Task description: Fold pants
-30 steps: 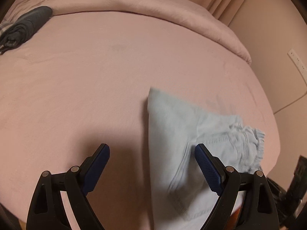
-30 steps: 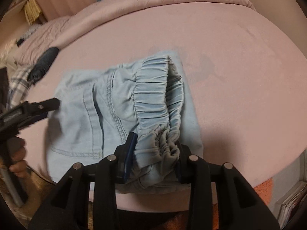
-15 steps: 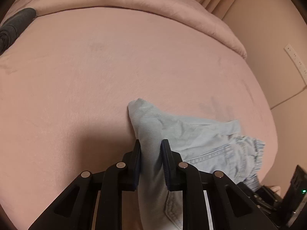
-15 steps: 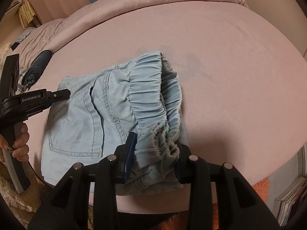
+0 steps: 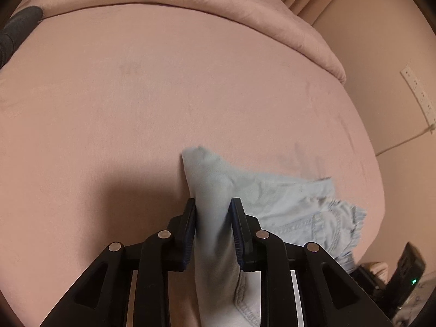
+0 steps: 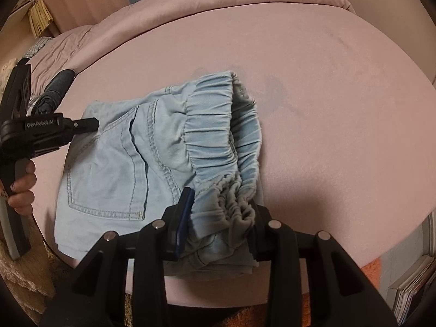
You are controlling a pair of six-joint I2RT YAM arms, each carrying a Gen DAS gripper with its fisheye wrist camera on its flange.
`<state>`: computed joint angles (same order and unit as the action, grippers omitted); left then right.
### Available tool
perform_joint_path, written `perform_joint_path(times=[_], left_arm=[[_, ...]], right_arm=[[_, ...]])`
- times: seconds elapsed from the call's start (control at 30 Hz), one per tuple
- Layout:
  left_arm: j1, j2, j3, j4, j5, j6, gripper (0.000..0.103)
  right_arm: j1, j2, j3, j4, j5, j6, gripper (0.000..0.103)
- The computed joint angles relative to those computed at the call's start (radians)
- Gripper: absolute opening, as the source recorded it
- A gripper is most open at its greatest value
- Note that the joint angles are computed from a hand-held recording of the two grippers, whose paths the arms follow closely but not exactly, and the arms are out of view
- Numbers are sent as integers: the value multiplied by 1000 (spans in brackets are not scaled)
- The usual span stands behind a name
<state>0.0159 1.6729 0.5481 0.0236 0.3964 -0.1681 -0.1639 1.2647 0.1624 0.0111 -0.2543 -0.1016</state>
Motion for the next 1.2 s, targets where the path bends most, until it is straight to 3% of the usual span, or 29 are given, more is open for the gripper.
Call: perform_joint_path(times=[0.1, 0.23, 0.33, 0.47, 0.7, 0.83, 0.93, 1.2], left_arm=[[19, -3, 14, 2, 0, -14, 26], [6, 75, 13, 88, -21, -11, 27], [-24, 163, 42, 150, -47, -37, 29], [-4, 175, 28, 176, -17, -76, 31], [-12, 3, -66, 79, -16, -54, 31], [-57, -95, -218, 157, -61, -61, 31], [-53, -134, -276, 137, 0, -69, 32], [-81, -327, -403, 70, 0, -67, 40]], right_arm=[[-33, -40, 9, -61, -32, -2, 34], [-51, -138, 8, -148, -46, -22, 34], [-62, -96, -1, -109, -40, -42, 34], [-31, -46, -7, -49, -18, -12, 34], [34, -42, 8, -47, 20, 50, 35], [49, -28, 9, -29, 32, 63, 35], [64, -30, 2, -17, 41, 76, 35], [97, -23, -8, 10, 60, 109, 35]])
